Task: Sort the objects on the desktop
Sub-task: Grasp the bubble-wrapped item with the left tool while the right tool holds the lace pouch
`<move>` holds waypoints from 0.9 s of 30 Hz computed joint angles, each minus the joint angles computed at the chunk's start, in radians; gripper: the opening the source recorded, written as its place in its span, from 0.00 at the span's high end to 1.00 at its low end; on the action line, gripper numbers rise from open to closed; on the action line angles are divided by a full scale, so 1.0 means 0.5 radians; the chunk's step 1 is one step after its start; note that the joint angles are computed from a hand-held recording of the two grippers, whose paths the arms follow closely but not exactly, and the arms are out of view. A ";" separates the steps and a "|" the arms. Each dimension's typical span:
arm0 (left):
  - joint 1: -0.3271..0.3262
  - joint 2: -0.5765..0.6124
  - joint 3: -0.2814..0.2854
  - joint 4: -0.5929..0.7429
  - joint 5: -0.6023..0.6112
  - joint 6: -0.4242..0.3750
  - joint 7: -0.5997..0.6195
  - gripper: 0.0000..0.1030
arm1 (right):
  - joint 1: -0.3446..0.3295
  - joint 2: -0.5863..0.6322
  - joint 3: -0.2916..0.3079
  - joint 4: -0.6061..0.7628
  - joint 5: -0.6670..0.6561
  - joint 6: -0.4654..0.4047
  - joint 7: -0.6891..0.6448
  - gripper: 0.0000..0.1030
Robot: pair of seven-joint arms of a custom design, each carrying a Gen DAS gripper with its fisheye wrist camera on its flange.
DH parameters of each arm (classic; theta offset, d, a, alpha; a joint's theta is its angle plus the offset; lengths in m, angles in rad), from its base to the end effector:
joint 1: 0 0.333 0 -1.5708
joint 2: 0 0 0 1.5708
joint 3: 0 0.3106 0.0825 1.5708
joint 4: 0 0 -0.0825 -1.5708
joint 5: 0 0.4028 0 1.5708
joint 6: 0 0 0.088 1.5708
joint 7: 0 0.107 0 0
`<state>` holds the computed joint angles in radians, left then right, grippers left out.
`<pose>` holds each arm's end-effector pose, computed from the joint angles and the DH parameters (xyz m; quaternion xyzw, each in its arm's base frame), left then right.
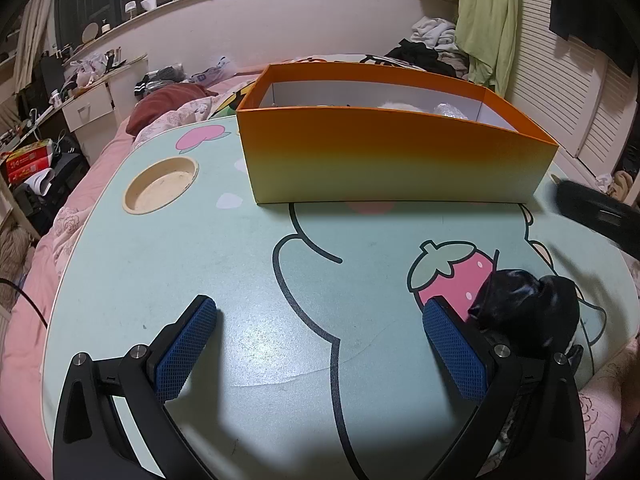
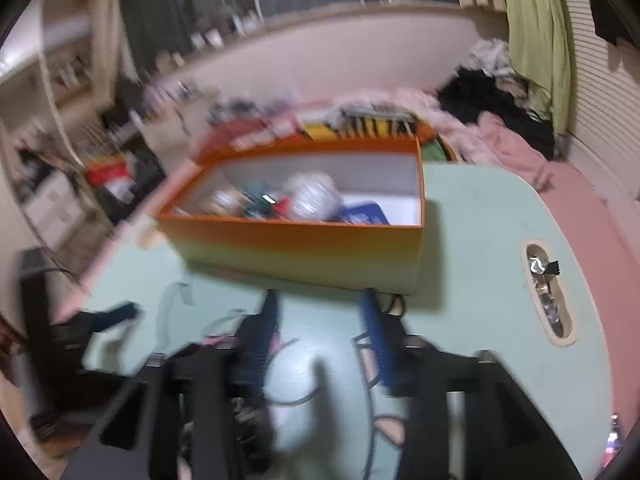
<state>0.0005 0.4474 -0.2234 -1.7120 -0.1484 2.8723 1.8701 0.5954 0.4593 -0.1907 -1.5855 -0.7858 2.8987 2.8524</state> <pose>0.7135 -0.1302 0.4043 -0.5400 0.7607 -0.3001 0.1993 0.6507 0.3507 0.4462 -0.5847 0.6665 -0.2481 0.3903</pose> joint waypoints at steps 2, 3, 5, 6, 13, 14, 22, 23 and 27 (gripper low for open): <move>0.002 0.000 -0.001 -0.001 0.000 0.001 0.000 0.00 | 0.100 -0.071 -0.098 -0.087 -0.262 -0.051 0.259 0.12; 0.002 0.000 -0.002 -0.001 0.000 0.001 0.000 0.00 | 0.075 -0.106 -0.047 -0.128 -0.331 -0.140 0.291 0.12; 0.003 0.000 -0.002 -0.001 -0.001 0.000 -0.002 0.00 | -0.141 -0.076 0.212 -0.108 -0.146 -0.287 0.067 0.11; 0.000 -0.001 0.000 -0.002 0.001 0.001 -0.005 0.00 | -0.211 -0.014 0.282 -0.080 -0.002 -0.307 -0.007 0.12; -0.009 0.001 0.014 -0.002 0.025 0.012 -0.046 0.00 | 0.083 0.129 0.046 0.233 0.270 -0.727 -0.363 0.12; 0.032 0.004 -0.028 0.002 -0.017 0.008 -0.006 0.00 | 0.102 0.123 0.024 0.239 0.305 -0.735 -0.385 0.12; 0.240 -0.075 -0.259 -0.027 -0.395 0.096 0.293 0.16 | 0.087 0.133 0.026 0.227 0.306 -0.707 -0.369 0.07; 0.255 -0.081 -0.286 -0.014 -0.432 0.103 0.352 0.16 | 0.063 0.139 0.063 0.247 0.292 -0.733 -0.365 0.07; 0.265 -0.008 -0.333 0.261 -0.567 -0.157 0.493 0.16 | 0.103 0.158 0.016 0.274 0.355 -0.734 -0.401 0.06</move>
<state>0.1329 0.4435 -0.3897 -1.5814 -0.4320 2.7940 2.1166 0.6470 0.5382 -0.1826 -1.4484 -0.6082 2.5317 2.6521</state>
